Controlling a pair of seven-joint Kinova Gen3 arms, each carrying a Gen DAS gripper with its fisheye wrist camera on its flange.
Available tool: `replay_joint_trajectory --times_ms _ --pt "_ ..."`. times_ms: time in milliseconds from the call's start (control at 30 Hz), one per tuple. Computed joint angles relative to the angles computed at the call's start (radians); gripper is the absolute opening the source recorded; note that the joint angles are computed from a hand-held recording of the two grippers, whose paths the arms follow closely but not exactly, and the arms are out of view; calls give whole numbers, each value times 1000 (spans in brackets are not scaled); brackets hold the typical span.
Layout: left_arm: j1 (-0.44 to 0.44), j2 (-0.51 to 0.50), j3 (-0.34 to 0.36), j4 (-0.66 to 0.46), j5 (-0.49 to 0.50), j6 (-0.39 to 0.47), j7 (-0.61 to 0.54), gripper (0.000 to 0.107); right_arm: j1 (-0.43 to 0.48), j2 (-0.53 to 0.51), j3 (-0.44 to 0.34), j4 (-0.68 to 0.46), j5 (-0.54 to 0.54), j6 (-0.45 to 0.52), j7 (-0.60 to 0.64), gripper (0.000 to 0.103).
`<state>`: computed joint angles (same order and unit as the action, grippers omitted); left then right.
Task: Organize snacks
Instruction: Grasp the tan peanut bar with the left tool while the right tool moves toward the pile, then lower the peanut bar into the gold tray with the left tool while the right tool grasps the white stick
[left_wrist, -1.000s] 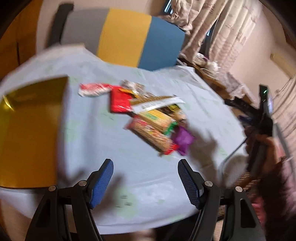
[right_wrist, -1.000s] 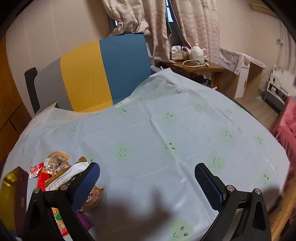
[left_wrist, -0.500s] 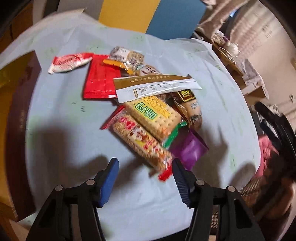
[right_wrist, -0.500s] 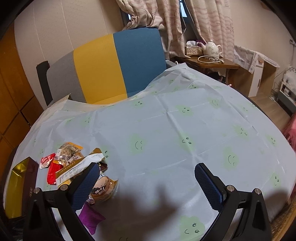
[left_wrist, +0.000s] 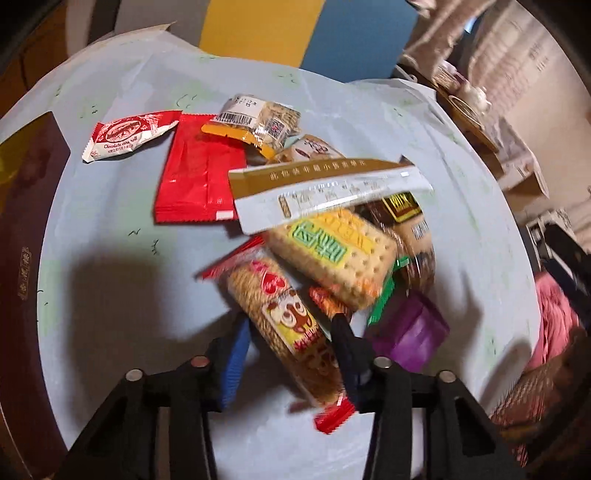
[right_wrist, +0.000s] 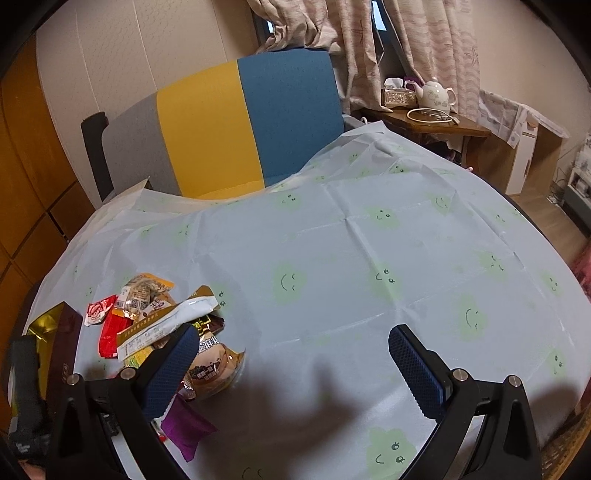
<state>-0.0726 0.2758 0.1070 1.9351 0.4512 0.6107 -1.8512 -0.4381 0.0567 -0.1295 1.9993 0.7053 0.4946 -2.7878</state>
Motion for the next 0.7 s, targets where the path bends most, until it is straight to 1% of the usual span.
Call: replay_joint_trajectory --times_ms 67,133,200,267,300,333,367,400,433,467,500,533,567,633,667,700 --pt "-46 -27 21 34 16 3 -81 37 0 1 0 -2 -6 4 5 103" --pt "-62 -73 14 84 7 -7 -163 36 -2 4 -2 -6 -9 16 11 103" --pt "-47 -120 -17 137 -16 -35 -215 36 -1 12 -4 -15 -33 25 44 103" --pt "-24 -174 -61 194 -27 -65 -262 36 -9 20 -6 -23 -38 39 64 103" --pt "-14 -187 -81 216 -11 -81 -298 36 -15 24 -7 -27 -38 47 72 103" --pt "-22 -206 -85 241 5 -96 -339 37 -20 27 -6 -30 -38 54 79 103" --pt "-46 -230 -71 272 18 -117 -380 37 -25 32 -7 -35 -40 64 88 103" --pt "-56 -240 -75 289 43 -124 -420 37 -34 37 -1 -40 -51 70 105 103" --pt "-67 -242 -90 299 80 -115 -461 37 -53 38 24 -41 -75 65 133 103" --pt "-83 -226 -101 303 119 -104 -501 36 -56 40 31 -44 -106 58 167 103" --pt "-80 -227 -111 314 148 -110 -534 34 -39 43 20 -52 -147 57 205 102" --pt "-88 -235 -106 329 166 -127 -561 34 -5 44 -7 -55 -187 44 241 98" --pt "-77 -245 -113 342 167 -144 -573 34 42 43 -47 -50 -228 15 271 94" --pt "-69 -258 -119 362 176 -168 -603 34 121 52 -125 -60 -309 -17 339 81" --pt "-78 -264 -127 369 202 -164 -636 34 136 62 -149 -77 -344 -15 380 77" --pt "-67 -258 -126 370 227 -174 -653 34 132 73 -158 -98 -362 -5 420 71"
